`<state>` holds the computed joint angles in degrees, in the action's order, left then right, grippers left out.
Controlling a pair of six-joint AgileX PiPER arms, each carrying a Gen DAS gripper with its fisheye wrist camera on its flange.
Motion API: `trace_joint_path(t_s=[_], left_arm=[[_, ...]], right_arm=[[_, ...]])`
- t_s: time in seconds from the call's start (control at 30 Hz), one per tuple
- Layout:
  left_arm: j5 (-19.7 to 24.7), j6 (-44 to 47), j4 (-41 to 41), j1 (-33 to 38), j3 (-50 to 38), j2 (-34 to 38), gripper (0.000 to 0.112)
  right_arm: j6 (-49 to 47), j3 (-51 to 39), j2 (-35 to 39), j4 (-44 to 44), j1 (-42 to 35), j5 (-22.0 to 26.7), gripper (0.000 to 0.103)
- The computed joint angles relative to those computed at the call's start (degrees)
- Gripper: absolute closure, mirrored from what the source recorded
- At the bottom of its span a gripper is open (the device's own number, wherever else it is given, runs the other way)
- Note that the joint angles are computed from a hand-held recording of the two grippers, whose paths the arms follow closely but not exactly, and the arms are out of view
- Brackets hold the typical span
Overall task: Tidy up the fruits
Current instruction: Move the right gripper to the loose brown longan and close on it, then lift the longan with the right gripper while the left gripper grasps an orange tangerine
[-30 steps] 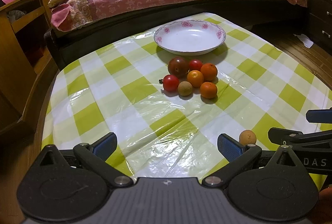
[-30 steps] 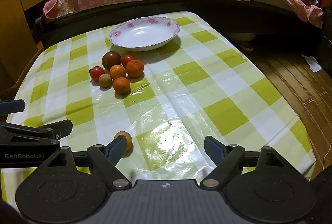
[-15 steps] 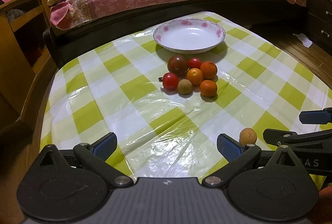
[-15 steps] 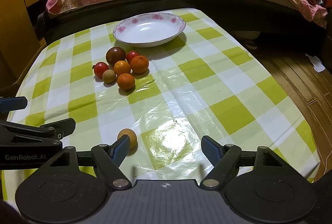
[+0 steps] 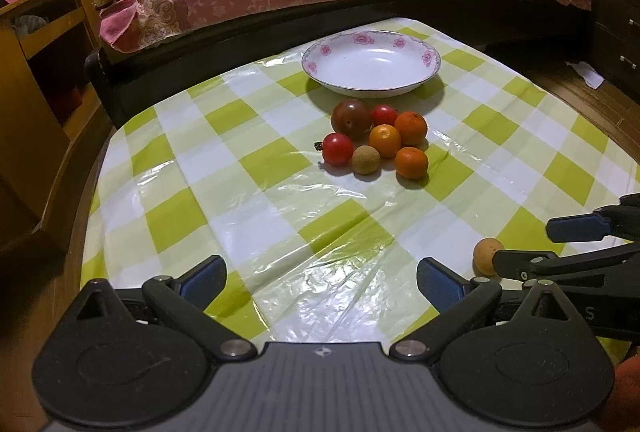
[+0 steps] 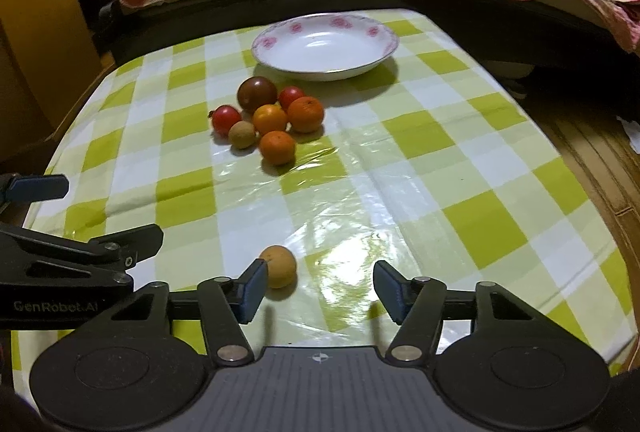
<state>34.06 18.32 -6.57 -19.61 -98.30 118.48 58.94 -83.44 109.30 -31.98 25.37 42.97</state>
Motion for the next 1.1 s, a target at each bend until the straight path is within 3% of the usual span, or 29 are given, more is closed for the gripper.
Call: trace_joint_path(t_s=[0.33,0.57,0.7,1.1], left_arm=[[2.70,0.71,-3.02,1.52,-2.84,1.93,0.010],[2.22,1.73,-2.64,1.07,-2.54,2.05,0.010],[2.40,1.66,-2.48,1.02,-2.95,2.29,0.011],[5.16,5.10,-4.64,1.96,-9.83,6.33,0.013]], right_arm=[[-8.04,-3.71,2.75,5.87,-1.38,-0.87,0.062],[-14.92,-5.95,4.47,12.64,-2.45,-0.56,0.080],[-15.99,-5.69,4.43,14.02,-2.92,-1.50,0.086],[-20.18,-8.29,6.35,16.94,-4.63,-2.36,0.083]])
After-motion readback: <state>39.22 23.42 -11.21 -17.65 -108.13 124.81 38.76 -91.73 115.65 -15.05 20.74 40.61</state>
